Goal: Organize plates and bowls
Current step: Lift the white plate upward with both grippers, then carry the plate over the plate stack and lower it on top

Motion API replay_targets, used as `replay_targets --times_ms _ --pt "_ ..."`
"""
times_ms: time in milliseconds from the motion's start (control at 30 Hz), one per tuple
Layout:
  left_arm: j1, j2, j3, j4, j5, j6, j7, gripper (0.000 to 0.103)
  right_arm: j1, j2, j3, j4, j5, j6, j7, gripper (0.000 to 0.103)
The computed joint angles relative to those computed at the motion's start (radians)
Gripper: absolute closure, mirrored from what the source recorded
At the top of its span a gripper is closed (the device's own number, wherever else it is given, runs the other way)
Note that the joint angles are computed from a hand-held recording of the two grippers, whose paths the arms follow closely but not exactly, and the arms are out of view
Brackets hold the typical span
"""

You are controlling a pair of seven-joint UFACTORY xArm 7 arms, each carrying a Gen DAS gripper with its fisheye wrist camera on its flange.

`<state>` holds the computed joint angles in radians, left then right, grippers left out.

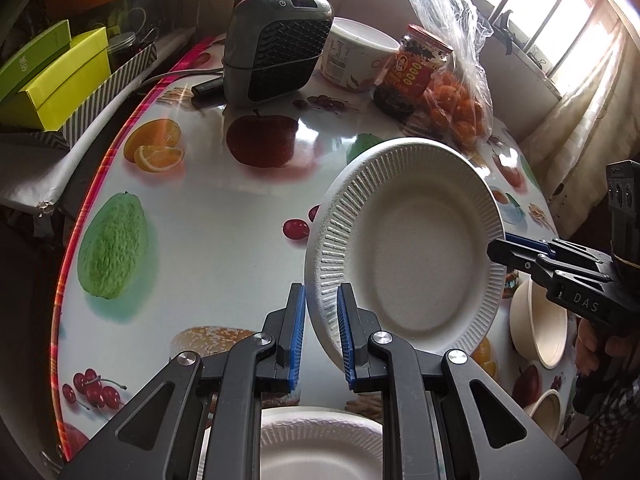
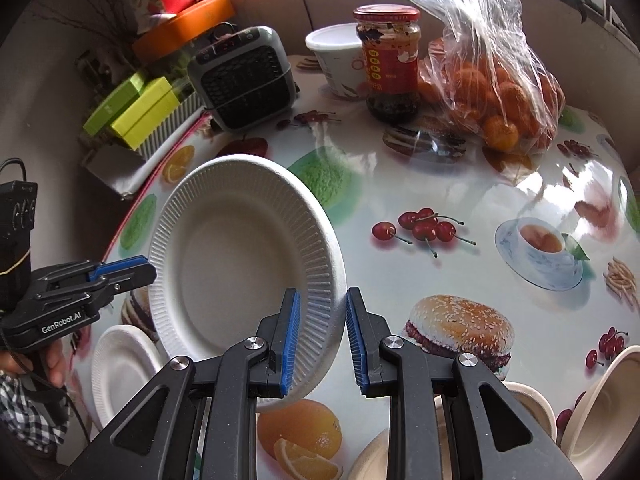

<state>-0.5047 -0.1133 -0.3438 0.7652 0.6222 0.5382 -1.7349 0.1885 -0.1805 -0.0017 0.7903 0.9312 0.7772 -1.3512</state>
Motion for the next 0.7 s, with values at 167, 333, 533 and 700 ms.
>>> replay_targets --times_ms 167,333,533,700 --pt "-0.011 -0.041 -0.022 -0.010 -0.002 0.036 -0.019 0.086 0.001 -0.063 -0.014 -0.040 0.002 0.020 -0.012 0.080" --pt "-0.016 -0.083 -0.051 -0.022 -0.012 0.072 -0.040 0.086 0.014 -0.131 -0.031 -0.090 -0.001 0.027 -0.019 0.080" --pt "-0.024 -0.142 -0.091 -0.045 -0.032 0.118 -0.067 0.086 0.033 -0.221 -0.060 -0.155 -0.010 0.050 -0.030 0.080" --pt "-0.032 -0.194 -0.129 -0.066 -0.052 0.161 -0.096 0.086 0.050 -0.306 -0.078 -0.219 -0.031 0.056 -0.025 0.080"
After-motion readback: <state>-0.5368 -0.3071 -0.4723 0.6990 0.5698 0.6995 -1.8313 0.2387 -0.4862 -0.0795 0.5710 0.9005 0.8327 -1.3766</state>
